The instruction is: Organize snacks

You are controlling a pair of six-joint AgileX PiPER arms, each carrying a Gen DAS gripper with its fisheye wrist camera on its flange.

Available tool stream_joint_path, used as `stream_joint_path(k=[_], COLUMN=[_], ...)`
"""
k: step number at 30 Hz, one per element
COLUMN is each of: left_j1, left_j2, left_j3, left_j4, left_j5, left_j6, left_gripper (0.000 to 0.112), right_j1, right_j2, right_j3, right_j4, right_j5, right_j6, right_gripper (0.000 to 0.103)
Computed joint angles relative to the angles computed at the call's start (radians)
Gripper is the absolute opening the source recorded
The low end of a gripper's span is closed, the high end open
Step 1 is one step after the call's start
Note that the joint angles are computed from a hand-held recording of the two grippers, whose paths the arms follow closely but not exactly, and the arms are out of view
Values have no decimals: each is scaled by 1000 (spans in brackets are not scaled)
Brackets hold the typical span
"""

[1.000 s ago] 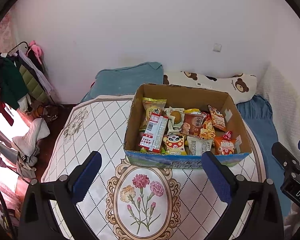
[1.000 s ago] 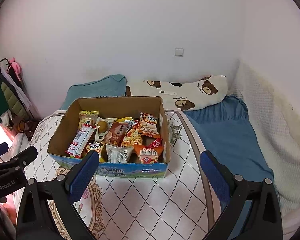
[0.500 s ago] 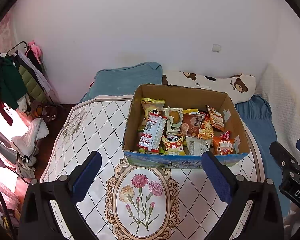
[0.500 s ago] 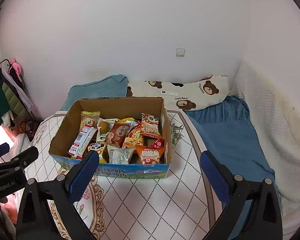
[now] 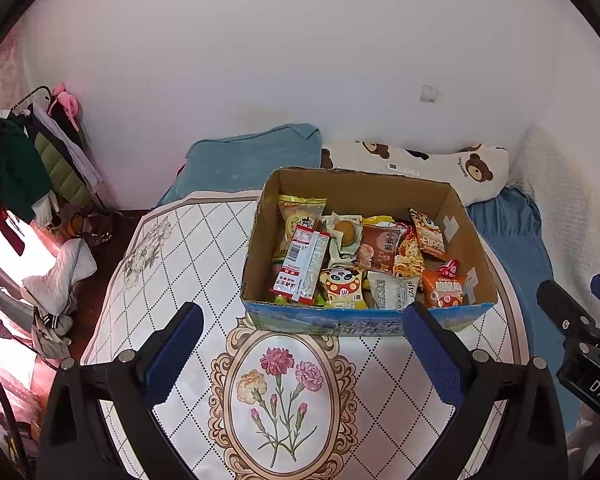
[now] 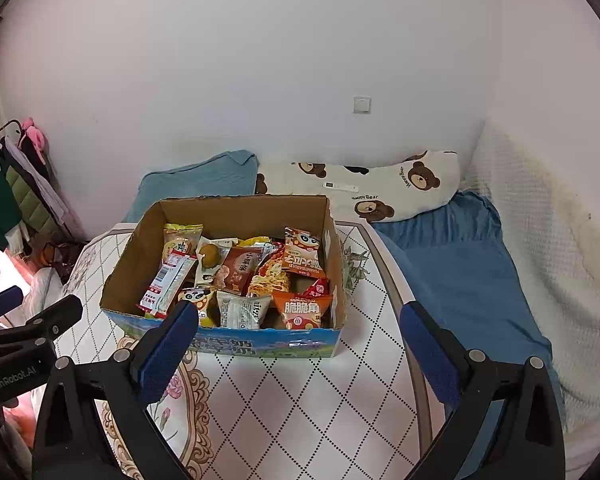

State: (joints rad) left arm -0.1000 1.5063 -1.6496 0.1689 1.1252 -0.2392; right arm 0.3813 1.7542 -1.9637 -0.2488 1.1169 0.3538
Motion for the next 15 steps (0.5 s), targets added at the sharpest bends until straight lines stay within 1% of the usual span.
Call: stream_joint_path(k=[15], left_j1=[5], left_j2=[8], left_j3=[-3], left_j4=[-4], left_j5=[0], left_j6=[31], left_gripper=[102], right_j1=[-2], right_j2=[-1], right_j3=[-3], right_j4=[14], right_j5=[7], right_j6=[-19], right_gripper=[103])
